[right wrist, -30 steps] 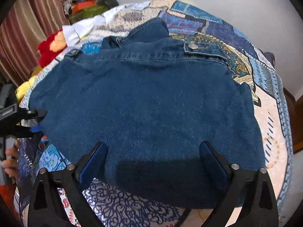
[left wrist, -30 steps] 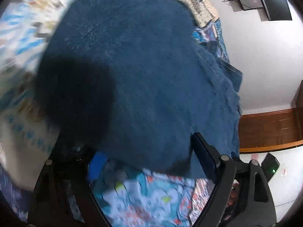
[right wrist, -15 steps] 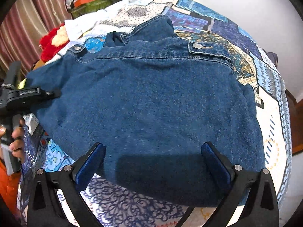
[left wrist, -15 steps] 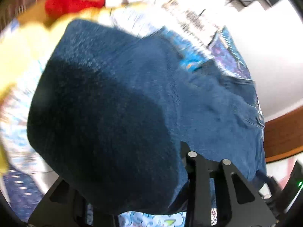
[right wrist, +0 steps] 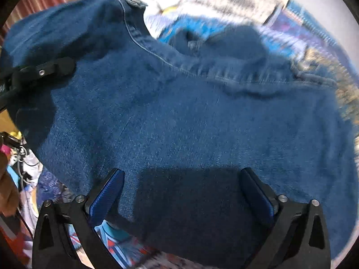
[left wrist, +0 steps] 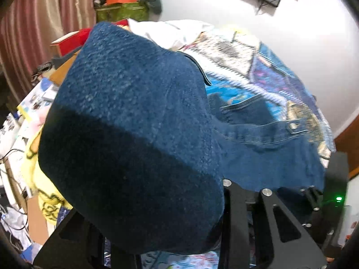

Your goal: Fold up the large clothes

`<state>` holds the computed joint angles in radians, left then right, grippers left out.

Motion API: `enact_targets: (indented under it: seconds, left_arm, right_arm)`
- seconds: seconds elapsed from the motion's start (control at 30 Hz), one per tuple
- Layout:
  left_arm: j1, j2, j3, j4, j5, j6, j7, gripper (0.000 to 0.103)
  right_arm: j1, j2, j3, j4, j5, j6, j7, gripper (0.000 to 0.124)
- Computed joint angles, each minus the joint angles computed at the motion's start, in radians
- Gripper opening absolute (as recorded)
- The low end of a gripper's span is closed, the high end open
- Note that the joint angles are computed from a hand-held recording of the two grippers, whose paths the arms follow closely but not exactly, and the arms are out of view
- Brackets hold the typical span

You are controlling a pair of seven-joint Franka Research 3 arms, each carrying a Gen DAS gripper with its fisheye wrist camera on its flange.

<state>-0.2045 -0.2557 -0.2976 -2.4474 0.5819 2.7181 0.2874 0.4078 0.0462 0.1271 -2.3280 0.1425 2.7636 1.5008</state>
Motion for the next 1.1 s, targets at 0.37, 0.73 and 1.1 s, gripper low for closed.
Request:
enact_targets:
  seconds: [0.37,0.73,1.1]
  left_arm:
    - [0.017,0.040,-0.064,0.159,0.134,-0.091,0.000,0.032]
    - [-0.217,0.435,-0.117,0.629,0.490,-0.279,0.050,0.032]
    - [-0.390,0.495,-0.062,0.583,0.442,-0.296,0.370,0.033]
  right_arm:
    - [-0.061,-0.234,-0.057,-0.121,0.482,-0.070,-0.300,0.103]
    - [-0.275,-0.660,-0.168,-0.390,0.346,-0.044,-0.137,0.103]
    - [-0.345,-0.787,-0.227,-0.479,0.307,-0.077,-0.160,0.103]
